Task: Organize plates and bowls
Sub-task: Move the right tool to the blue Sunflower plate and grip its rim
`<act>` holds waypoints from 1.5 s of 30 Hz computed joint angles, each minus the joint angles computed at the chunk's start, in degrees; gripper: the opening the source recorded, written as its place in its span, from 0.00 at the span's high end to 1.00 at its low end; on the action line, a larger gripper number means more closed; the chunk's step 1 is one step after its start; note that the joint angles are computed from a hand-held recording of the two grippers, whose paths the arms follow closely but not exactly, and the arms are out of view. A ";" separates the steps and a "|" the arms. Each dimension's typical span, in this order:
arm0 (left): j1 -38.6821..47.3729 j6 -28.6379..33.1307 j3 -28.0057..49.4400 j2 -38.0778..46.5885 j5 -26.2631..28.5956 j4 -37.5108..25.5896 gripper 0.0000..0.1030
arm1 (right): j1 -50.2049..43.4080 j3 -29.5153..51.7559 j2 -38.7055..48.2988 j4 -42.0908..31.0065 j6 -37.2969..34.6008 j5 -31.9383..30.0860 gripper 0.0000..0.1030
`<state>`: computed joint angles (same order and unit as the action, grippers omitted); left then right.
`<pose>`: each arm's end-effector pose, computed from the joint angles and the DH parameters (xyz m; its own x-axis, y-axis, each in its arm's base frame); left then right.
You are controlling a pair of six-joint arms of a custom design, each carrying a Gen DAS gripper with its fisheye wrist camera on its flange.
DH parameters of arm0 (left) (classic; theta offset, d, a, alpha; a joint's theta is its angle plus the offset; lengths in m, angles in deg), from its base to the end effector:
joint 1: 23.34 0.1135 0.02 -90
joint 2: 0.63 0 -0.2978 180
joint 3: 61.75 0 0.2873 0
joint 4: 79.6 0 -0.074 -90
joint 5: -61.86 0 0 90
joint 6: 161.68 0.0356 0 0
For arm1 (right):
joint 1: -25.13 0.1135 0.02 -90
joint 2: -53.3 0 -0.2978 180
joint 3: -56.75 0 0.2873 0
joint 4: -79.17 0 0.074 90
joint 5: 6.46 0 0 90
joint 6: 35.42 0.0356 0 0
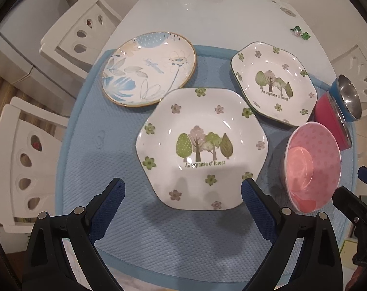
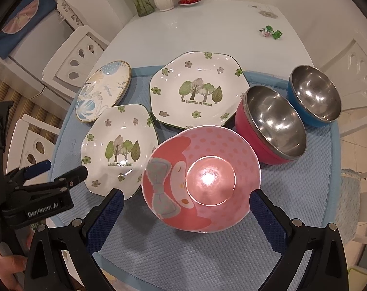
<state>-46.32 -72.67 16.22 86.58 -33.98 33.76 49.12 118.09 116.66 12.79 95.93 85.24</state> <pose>0.2921 -0.1199 0.2587 -0.8990 0.3626 -0.2456 0.3501 0.9320 0.0944 0.1959 0.0860 0.2677 -0.8996 0.3225 -0.2946 0.2636 0.9386 0.2225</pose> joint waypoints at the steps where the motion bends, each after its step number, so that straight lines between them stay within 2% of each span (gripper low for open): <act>1: 0.18 -0.06 0.60 0.20 0.30 -0.37 0.06 | -0.05 0.01 -0.18 0.00 -0.18 0.02 0.00; 8: 0.99 0.33 2.87 -0.18 -0.56 -2.29 0.06 | 0.16 0.30 -0.54 0.18 -0.76 -0.86 0.00; 15: 8.12 5.75 12.30 3.44 1.10 -4.46 0.06 | 1.79 9.90 4.26 -1.42 -2.58 0.47 0.00; 18: 12.68 8.29 18.72 8.47 2.80 -4.97 0.06 | 2.53 17.90 11.05 -2.79 -5.36 2.43 0.00; 23: 18.20 11.41 29.17 18.31 4.31 -5.25 0.06 | 0.82 32.81 25.33 -3.30 -9.36 0.94 0.00; 26: 19.83 12.26 33.84 25.16 4.01 -4.15 0.06 | -0.96 43.46 37.54 -2.27 -13.16 -4.11 0.00; 29: 20.68 13.04 35.75 31.21 4.94 -3.50 0.06 | -2.66 50.25 47.91 -1.40 -15.10 -8.97 0.00; 33: 21.11 12.00 36.61 37.60 5.98 -2.66 0.06 | -4.55 63.50 64.70 -7.25 -16.33 -9.93 0.00; 35: 21.01 12.15 37.48 40.43 6.50 -2.00 0.06 | -5.27 68.01 70.44 -9.34 -15.47 -10.84 0.00; 40: 20.31 12.89 40.54 45.89 6.05 -3.01 0.04 | -4.60 76.58 79.60 -13.37 -17.09 -9.51 0.00; 43: 21.32 11.75 42.74 48.00 10.59 -4.81 0.00 | -4.81 79.69 83.27 -14.89 -17.41 -11.57 0.00; 45: 21.79 11.44 44.12 49.29 12.47 -5.83 0.00 | -4.54 81.84 85.20 -16.44 -19.19 -10.52 0.00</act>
<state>-24.53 -61.23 60.34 135.87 -21.51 27.92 44.59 199.93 201.86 -3.65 76.74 74.72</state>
